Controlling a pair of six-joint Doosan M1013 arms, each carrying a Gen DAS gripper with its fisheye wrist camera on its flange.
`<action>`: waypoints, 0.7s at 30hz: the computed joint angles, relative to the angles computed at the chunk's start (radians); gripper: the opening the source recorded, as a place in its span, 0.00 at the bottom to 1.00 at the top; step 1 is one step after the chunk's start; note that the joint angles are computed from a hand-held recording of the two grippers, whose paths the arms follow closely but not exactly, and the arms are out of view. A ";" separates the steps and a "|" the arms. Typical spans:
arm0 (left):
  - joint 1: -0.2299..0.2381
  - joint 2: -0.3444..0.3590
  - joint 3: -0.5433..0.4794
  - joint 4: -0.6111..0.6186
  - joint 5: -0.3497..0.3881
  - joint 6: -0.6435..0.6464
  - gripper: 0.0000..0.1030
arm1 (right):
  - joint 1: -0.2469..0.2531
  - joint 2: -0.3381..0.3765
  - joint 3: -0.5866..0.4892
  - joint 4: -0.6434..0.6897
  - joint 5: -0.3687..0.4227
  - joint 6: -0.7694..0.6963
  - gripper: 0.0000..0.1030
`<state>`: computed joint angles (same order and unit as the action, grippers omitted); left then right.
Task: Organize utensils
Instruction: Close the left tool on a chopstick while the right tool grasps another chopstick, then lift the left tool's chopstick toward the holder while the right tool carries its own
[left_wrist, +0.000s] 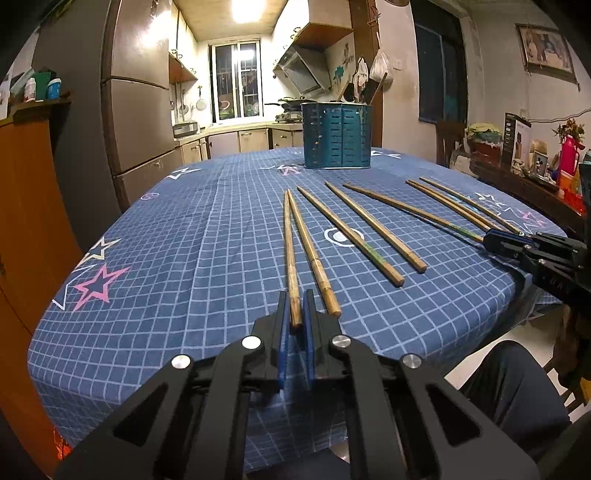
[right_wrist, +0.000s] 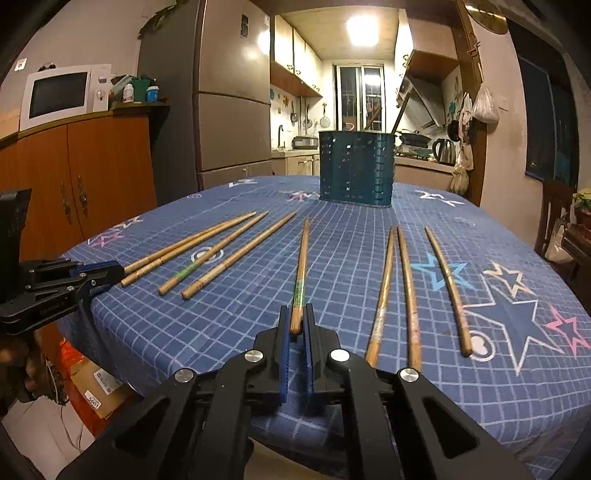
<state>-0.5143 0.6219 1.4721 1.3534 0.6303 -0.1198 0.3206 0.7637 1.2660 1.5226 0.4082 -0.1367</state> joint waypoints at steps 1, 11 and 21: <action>0.001 -0.002 0.002 0.007 0.000 -0.005 0.06 | -0.002 -0.003 0.001 0.013 0.002 -0.012 0.08; -0.007 -0.026 0.009 0.113 0.018 -0.081 0.06 | -0.011 -0.042 0.031 0.220 0.017 -0.221 0.08; -0.008 -0.037 -0.033 0.267 0.048 -0.135 0.06 | -0.022 -0.057 0.006 0.336 0.051 -0.336 0.08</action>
<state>-0.5227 0.5854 1.4393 1.6208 0.6787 -0.2552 0.2983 0.7062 1.2717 1.8589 0.4590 -0.4723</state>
